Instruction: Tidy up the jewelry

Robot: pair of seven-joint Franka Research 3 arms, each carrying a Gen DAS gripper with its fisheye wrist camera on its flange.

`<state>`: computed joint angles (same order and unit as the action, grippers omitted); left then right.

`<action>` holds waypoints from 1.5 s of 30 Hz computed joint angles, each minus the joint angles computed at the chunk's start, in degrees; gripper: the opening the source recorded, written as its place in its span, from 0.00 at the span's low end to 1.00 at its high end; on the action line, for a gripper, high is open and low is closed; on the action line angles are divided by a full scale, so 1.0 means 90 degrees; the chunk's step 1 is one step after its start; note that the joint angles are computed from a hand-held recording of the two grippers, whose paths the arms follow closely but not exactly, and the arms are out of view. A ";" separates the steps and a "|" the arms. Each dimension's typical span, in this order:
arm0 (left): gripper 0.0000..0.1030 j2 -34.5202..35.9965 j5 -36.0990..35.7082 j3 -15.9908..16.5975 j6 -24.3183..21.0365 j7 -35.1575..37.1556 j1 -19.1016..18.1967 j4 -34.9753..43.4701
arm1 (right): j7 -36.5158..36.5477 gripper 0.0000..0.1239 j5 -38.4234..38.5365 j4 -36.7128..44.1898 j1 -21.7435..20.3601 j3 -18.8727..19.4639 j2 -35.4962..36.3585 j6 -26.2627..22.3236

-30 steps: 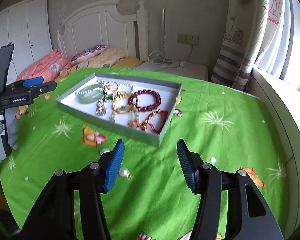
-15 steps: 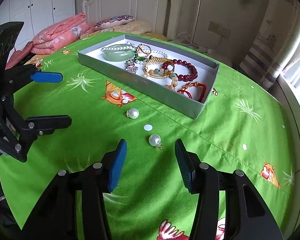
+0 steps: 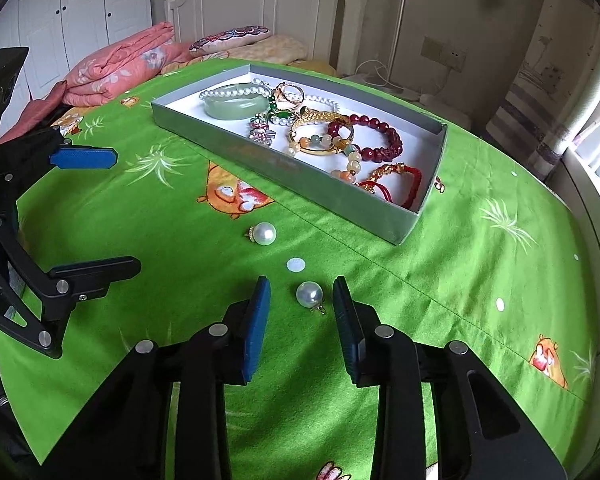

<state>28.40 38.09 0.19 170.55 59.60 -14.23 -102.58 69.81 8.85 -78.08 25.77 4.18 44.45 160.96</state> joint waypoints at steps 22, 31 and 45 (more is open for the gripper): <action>0.98 0.0001 -0.0154 -0.0088 -0.0035 0.0156 0.0069 -0.0003 | -0.0113 0.11 0.0341 -0.1039 -0.0220 0.0322 -0.0574 0.0770; 0.71 0.0497 -0.0955 -0.0824 -0.0430 0.1293 0.0451 0.0783 | -0.0313 0.11 0.1060 -0.2271 -0.0672 0.0836 -0.1253 0.1825; 0.20 0.1487 -0.2356 -0.1724 -0.0981 0.3249 0.0733 0.2142 | -0.0522 0.11 0.1331 -0.2401 -0.0968 0.1204 -0.1295 0.2088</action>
<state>41.78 16.89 -15.33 161.72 88.84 -7.63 -83.31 65.12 20.82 -99.69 17.05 15.02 32.79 179.76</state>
